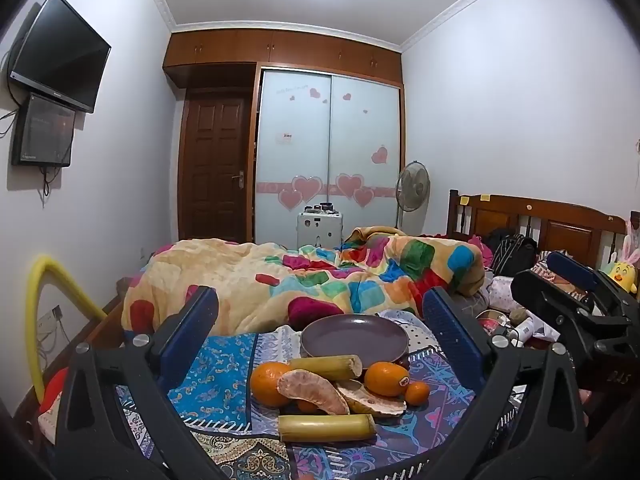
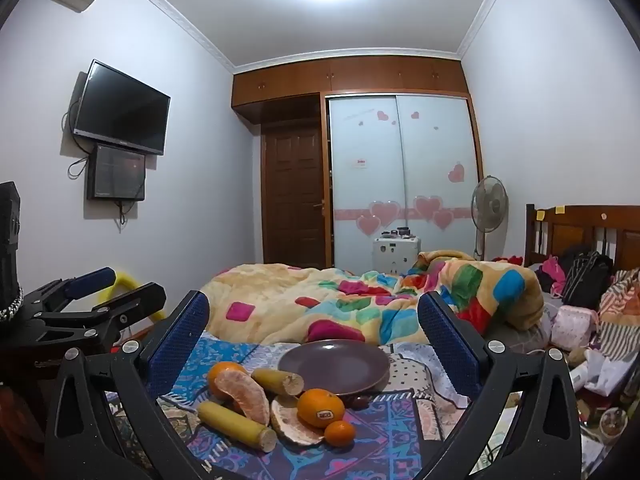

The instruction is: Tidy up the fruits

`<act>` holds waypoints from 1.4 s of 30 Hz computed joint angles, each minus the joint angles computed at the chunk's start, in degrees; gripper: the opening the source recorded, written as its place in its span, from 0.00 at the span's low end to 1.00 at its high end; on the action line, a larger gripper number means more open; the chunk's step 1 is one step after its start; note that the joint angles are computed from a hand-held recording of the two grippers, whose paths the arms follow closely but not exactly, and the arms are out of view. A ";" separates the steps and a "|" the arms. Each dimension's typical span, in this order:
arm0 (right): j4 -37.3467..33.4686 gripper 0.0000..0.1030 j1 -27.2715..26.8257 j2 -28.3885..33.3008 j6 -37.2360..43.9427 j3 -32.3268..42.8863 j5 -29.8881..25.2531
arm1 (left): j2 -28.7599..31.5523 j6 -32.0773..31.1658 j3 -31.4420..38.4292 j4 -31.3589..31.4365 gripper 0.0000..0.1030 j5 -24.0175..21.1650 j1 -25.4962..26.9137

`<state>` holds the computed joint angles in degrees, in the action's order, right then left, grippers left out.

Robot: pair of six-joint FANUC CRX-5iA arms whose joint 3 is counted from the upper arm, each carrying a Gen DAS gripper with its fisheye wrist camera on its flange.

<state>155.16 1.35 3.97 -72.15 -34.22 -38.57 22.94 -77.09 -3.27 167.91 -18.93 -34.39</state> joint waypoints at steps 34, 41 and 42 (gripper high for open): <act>2.17 1.00 -0.93 0.77 -3.20 1.37 3.32 | 0.21 -2.43 0.16 2.81 1.00 0.36 0.73; 2.40 1.00 -1.03 0.69 -3.26 1.41 3.52 | 0.20 -3.43 0.30 3.37 1.00 0.61 0.53; 2.39 1.00 -1.03 0.70 -3.27 1.43 3.56 | 0.15 -3.79 0.31 3.63 1.00 0.61 0.46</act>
<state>157.55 0.33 4.67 -75.42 -32.79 -35.00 23.08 -80.88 -2.96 171.54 -18.32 -33.93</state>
